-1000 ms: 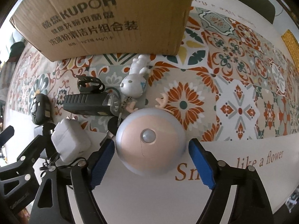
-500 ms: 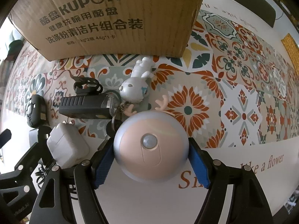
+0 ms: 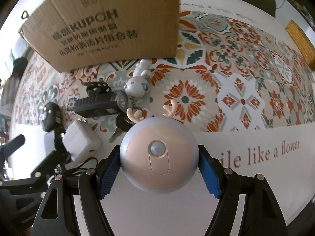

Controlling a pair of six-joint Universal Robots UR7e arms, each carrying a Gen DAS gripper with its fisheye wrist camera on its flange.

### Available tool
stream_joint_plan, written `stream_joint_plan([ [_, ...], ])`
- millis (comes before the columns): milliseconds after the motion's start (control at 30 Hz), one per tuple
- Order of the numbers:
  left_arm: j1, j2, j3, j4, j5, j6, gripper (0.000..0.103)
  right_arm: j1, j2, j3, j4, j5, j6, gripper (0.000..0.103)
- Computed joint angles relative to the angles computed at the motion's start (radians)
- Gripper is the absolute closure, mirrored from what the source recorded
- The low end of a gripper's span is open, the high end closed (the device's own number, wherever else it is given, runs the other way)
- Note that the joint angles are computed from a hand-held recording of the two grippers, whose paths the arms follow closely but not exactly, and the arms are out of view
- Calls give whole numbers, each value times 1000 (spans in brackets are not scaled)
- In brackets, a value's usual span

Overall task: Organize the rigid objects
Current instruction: 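Grasp the pink antlered night light with the right gripper while the left grasps the white adapter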

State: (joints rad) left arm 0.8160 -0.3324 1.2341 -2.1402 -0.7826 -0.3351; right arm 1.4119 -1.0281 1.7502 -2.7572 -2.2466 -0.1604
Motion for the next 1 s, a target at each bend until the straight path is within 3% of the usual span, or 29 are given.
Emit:
stream_joint_plan([
  [200,8,10,-26,-41,-83,130,7,3,-52,48,-21,-1,58,29],
  [467,26,20,-53,-79,-222,330,17,11,-87,95,-36,-9,191,29],
  [700,32,68,-129,-15,-229,441,23,11,-74,99,-48,-17,256,29],
  [1000,46,118,-216,75,-246,458,38,1,-83,106,-36,-5,307,29],
])
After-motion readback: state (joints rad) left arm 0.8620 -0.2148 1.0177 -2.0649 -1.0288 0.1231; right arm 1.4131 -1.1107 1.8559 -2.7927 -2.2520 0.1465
